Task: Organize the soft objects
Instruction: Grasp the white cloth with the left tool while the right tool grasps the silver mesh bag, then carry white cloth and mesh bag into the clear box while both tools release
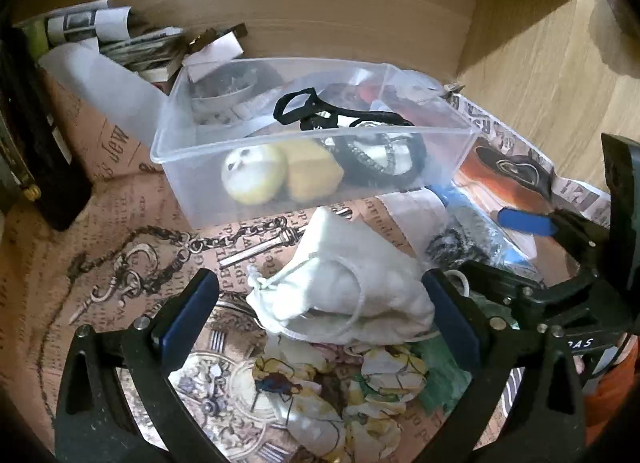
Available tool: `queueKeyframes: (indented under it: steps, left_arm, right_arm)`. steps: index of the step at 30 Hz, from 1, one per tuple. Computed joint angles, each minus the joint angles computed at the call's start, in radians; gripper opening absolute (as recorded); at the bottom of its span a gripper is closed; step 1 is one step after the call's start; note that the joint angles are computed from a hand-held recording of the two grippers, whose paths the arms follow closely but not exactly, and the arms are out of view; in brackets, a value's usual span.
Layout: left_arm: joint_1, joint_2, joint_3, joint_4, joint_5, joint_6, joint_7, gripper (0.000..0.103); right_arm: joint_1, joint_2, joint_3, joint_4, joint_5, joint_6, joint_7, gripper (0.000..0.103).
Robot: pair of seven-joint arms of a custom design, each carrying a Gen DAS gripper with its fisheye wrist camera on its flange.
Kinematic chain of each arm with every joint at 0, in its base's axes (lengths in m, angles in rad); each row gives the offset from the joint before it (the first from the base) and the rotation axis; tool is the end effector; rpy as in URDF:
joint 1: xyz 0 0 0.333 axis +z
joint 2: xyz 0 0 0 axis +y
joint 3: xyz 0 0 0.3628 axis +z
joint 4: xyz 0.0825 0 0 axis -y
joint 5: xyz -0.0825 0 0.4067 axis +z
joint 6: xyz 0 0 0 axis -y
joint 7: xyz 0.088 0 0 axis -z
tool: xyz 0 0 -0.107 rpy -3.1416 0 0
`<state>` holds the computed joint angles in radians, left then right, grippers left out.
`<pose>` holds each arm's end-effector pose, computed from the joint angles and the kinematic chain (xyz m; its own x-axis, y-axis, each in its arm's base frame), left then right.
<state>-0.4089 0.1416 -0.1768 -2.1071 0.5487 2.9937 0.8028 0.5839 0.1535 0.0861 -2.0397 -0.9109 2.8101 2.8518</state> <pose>0.5084 -0.3766 0.4648 -0.3576 -0.9255 0.1248 -0.7064 0.1807 -0.6843 0.4780 0.4245 0.4581 0.2024 -0.9744 -0.0980 -0.7186 -0.0797 -0.6909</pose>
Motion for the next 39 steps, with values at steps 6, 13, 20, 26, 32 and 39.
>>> queueKeyframes:
  steps: [6,13,20,26,32,39]
  left_arm:
    - [0.028,0.011,-0.036,-0.003,-0.082,0.028,0.09,0.075]
    - [0.018,-0.001,-0.023,-0.016,-0.13,0.063,0.132,0.042]
    - [-0.037,-0.04,0.057,-0.025,0.044,0.098,-0.036,0.032]
    - [-0.03,-0.085,0.09,-0.002,0.365,0.119,-0.328,0.031]
    - [0.024,-0.11,0.064,0.064,0.679,0.111,-0.624,0.032]
    - [0.109,-0.101,0.001,0.145,0.86,0.068,-0.797,0.032]
  right_arm:
    - [-0.01,0.01,0.002,-0.01,0.091,0.031,-0.07,0.057]
    - [0.009,-0.006,-0.02,-0.013,-0.02,0.03,0.042,0.045]
    - [-0.003,-0.039,-0.014,-0.009,-0.162,0.029,0.168,0.044]
    - [-0.027,-0.069,0.011,0.015,-0.321,0.004,0.295,0.044]
    - [-0.049,-0.077,0.034,0.063,-0.493,-0.014,0.422,0.044]
    - [-0.063,-0.053,0.041,0.131,-0.607,-0.024,0.477,0.044]
